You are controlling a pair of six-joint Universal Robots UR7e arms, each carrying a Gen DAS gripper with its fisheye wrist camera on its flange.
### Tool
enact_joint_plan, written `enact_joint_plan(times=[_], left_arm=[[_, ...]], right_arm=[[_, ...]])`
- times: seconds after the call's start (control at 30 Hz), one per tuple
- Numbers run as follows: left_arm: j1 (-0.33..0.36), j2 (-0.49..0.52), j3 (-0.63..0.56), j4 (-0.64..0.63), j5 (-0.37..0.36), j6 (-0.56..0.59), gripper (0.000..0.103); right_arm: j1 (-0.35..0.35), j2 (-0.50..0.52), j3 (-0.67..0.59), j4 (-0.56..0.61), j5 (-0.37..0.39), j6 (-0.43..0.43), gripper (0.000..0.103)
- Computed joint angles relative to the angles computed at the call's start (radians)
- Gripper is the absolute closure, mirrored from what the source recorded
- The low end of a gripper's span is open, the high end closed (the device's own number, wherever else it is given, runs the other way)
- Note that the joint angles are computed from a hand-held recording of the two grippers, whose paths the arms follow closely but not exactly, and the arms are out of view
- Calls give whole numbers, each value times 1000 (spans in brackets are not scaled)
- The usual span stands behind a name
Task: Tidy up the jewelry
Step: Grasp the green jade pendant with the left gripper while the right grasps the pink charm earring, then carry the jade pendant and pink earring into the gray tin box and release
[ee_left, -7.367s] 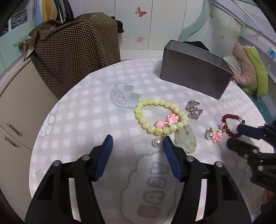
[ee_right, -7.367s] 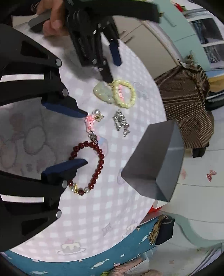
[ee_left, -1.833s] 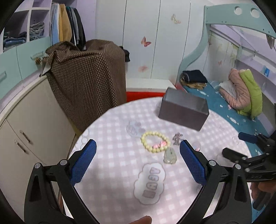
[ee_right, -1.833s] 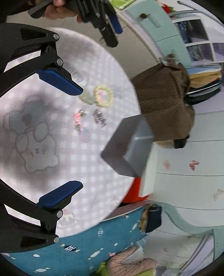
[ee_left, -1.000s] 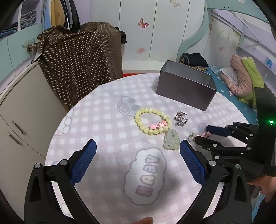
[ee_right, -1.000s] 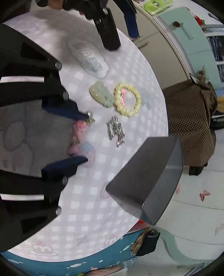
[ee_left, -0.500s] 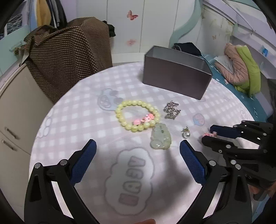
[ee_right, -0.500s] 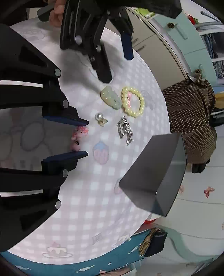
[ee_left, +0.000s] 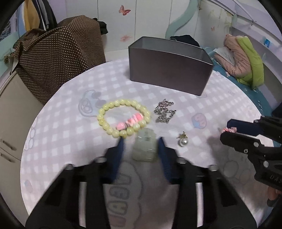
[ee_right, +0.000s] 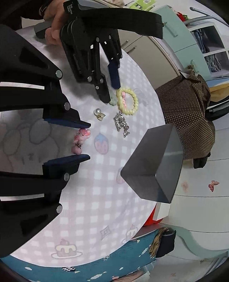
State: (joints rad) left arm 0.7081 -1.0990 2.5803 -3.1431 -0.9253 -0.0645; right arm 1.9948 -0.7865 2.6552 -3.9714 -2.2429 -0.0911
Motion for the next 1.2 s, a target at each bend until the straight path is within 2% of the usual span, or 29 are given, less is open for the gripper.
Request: enact_joint_plan(times=[0.3, 0.73, 1.0, 1.2], left_arm=[[15, -107, 32, 68, -85, -33, 75], [-45, -281, 38, 126, -72, -40, 75], [-77, -306, -35, 107, -61, 33, 75], [-81, -271, -124, 72, -64, 110, 75]], right_arm=[[29, -26, 1, 22, -19, 5, 75], [110, -89, -36, 111, -74, 2, 75], [176, -169, -104, 192, -124, -61, 75], [182, -225, -166, 203, -139, -153, 75]])
